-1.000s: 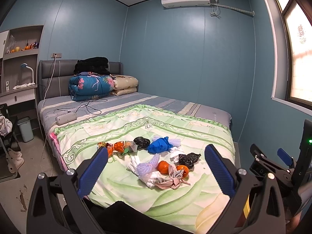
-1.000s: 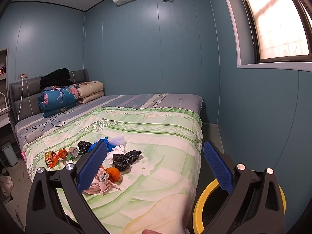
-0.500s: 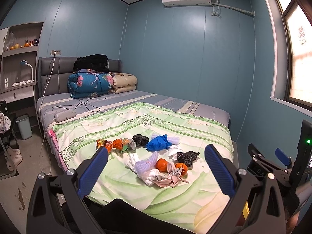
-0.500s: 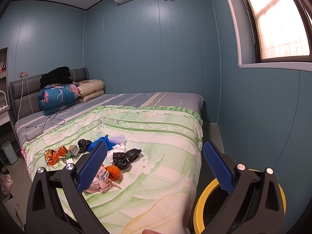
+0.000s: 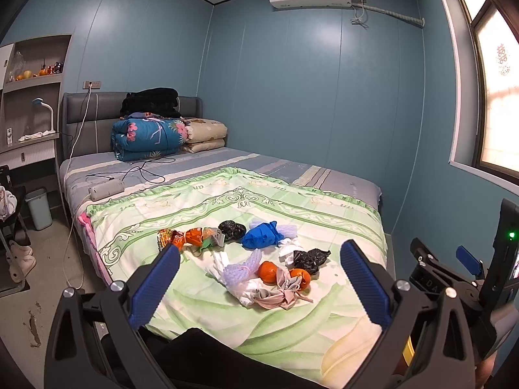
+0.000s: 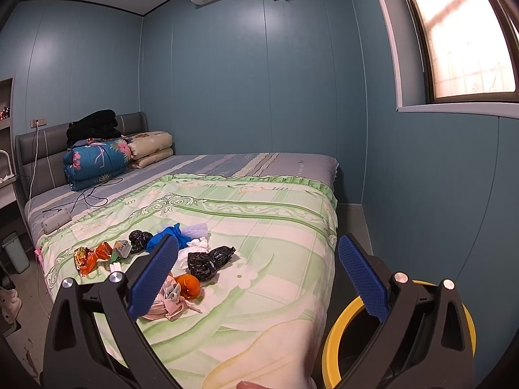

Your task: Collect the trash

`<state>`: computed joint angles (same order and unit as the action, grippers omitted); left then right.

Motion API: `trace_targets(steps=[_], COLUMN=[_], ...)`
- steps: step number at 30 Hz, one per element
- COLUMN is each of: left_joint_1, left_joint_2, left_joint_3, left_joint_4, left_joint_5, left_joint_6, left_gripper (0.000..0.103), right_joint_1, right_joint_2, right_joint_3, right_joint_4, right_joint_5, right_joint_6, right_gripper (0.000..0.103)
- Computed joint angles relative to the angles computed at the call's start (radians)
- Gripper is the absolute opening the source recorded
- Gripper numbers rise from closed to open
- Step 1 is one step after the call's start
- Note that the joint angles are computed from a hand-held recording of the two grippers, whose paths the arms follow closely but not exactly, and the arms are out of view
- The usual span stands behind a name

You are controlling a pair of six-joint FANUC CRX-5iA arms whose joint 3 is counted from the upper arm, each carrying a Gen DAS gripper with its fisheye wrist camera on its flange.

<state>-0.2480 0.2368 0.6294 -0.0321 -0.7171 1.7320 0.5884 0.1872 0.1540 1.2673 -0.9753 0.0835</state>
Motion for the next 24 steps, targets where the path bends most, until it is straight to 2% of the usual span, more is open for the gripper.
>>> trace_targets(steps=[24], left_joint_1=[-0.001], left_joint_2=[0.000], left_joint_3=[-0.004], left_joint_4=[0.003], left_joint_5=[0.000], left_joint_6=[-0.003], left_gripper=[0.096], right_joint_1=[-0.001], right_joint_2=[0.002], right_joint_3=[-0.002], right_joint_4=[0.007], right_joint_5=[0.000], right_joint_6=[-0.007], right_gripper=[0.095])
